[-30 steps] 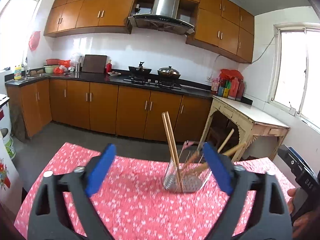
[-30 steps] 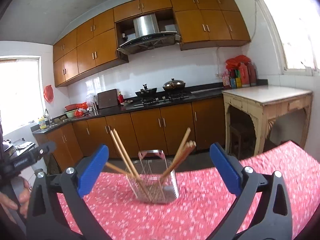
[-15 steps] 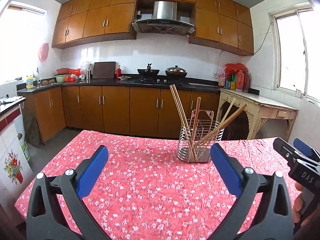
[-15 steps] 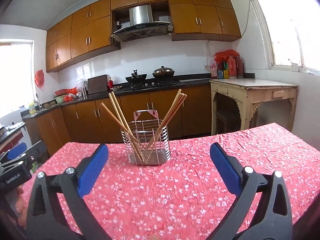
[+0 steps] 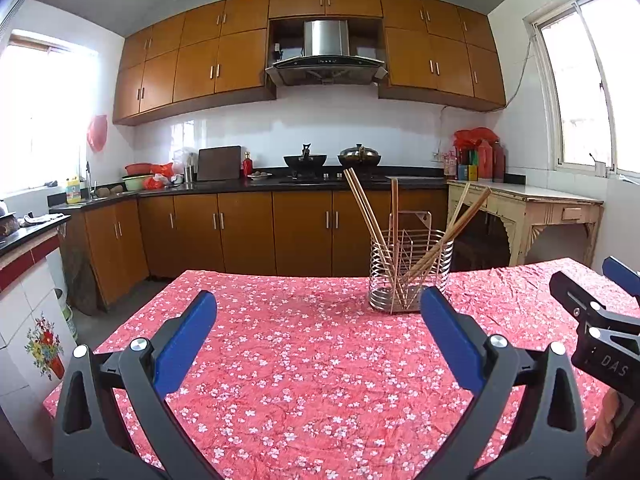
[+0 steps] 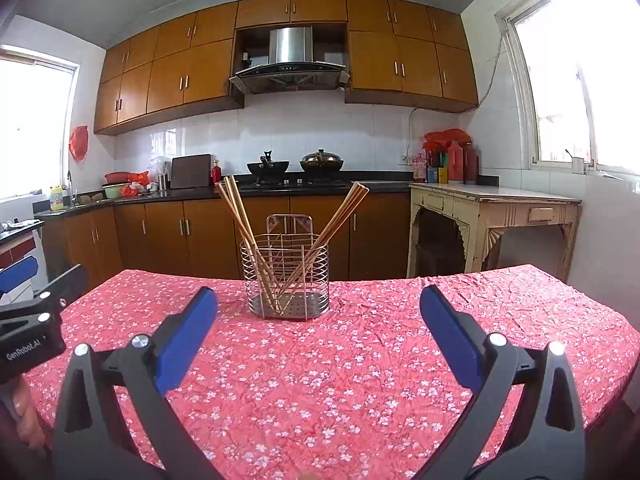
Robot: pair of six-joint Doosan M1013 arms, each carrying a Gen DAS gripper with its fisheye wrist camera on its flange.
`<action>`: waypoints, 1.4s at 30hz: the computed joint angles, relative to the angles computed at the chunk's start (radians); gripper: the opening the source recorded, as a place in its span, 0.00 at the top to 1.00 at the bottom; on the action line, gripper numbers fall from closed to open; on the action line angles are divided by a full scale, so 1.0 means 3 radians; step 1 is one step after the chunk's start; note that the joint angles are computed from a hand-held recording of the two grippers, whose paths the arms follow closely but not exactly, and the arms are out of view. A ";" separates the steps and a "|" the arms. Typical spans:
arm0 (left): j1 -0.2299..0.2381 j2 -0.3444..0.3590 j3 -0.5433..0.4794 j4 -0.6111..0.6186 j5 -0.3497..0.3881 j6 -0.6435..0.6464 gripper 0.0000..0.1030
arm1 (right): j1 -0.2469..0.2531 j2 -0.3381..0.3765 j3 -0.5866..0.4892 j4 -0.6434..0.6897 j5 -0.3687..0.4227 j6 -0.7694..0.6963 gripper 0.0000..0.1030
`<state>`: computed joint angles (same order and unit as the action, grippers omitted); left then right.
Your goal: Organize utensils
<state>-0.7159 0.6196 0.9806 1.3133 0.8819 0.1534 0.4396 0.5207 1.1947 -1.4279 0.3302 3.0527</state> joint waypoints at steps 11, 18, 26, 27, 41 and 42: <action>0.0018 -0.0050 0.0075 -0.0064 -0.0022 -0.0081 0.02 | 0.0016 -0.0045 0.0115 -0.0281 0.0009 0.0275 0.04; 0.0011 -0.0072 0.0113 -0.0019 -0.0065 -0.0119 0.02 | 0.0018 -0.0056 0.0133 -0.0417 -0.0006 0.0404 0.04; 0.0010 -0.0077 0.0122 -0.0007 -0.0060 -0.0141 0.02 | 0.0017 -0.0056 0.0134 -0.0406 0.0001 0.0404 0.04; 0.0011 -0.0078 0.0123 -0.0006 -0.0060 -0.0141 0.02 | 0.0016 -0.0056 0.0131 -0.0400 -0.0001 0.0398 0.04; 0.0012 -0.0082 0.0131 -0.0025 -0.0053 -0.0132 0.02 | 0.0007 -0.0057 0.0119 -0.0353 -0.0018 0.0355 0.04; 0.0011 -0.0082 0.0131 -0.0031 -0.0055 -0.0130 0.02 | 0.0007 -0.0057 0.0119 -0.0353 -0.0018 0.0355 0.04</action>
<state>-0.7125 0.5950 1.0199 1.3040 0.8653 0.1144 0.4418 0.5037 1.2303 -1.5337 0.3247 3.1591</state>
